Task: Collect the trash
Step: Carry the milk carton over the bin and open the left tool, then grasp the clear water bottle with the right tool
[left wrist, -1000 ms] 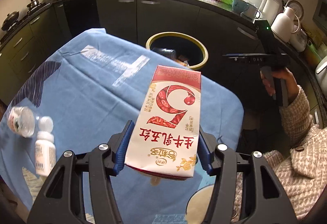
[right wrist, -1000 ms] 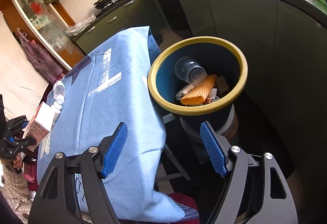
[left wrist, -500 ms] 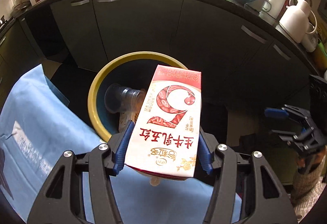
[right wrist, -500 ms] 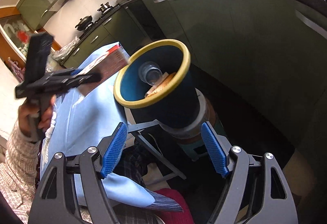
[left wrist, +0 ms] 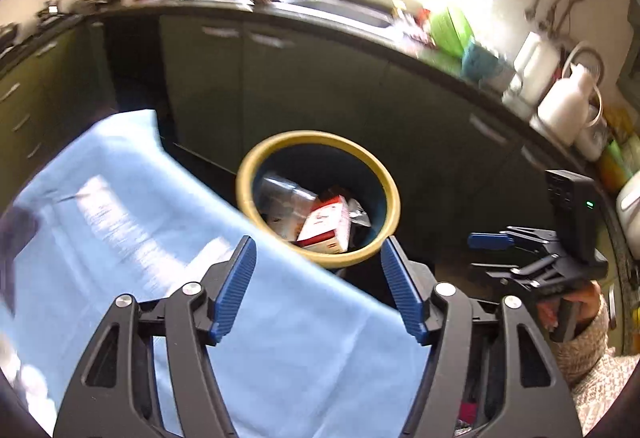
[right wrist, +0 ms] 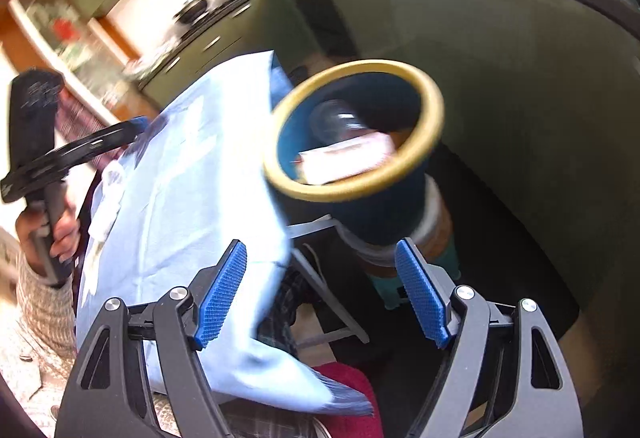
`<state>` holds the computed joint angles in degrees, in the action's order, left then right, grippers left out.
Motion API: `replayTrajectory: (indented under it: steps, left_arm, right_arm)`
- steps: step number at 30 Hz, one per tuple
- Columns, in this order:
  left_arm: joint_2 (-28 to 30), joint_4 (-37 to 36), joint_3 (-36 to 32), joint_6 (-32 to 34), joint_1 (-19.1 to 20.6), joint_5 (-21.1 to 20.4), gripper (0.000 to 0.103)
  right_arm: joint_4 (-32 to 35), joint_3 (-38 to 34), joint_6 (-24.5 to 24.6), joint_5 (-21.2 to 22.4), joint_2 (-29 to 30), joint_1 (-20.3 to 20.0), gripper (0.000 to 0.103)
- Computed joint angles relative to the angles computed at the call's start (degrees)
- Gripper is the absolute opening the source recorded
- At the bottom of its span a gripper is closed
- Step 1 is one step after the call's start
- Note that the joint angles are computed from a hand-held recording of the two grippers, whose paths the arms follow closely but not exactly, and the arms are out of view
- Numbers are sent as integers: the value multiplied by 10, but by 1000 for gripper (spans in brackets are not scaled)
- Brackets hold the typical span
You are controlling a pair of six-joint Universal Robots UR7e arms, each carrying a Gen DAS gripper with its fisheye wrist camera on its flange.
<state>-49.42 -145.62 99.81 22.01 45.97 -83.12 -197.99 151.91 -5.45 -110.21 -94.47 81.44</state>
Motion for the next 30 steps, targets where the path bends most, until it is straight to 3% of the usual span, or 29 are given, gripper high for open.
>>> replayTrajectory:
  steps: [4,7,11,13,19,24,30]
  left_arm:
    - [-86,-80,74,6,42,-4,64]
    - [-127,-148,113,14,67,34,64]
    - [-162,-185,108,0,116,57,66]
    - [-171,-238,108,2,133,92,68]
    - [-179,-376,100,-19,169,202,72]
    - [-193,-363,93,-55,187,208,72]
    - [-195,-389,105,-36,178,222,73]
  right_arm:
    - [46,-83,-11,-31,84,79,76]
    - [75,-155,-29,-48,154,135,76]
    - [146,-270,-59,-55,248,187,76]
    - [183,-331,-74,-55,295,208,76]
    - [326,-543,-93,-17,443,241,76]
    - [468,-739,-111,-21,577,259,76]
    - [582,-921,-130,-93,704,268,82]
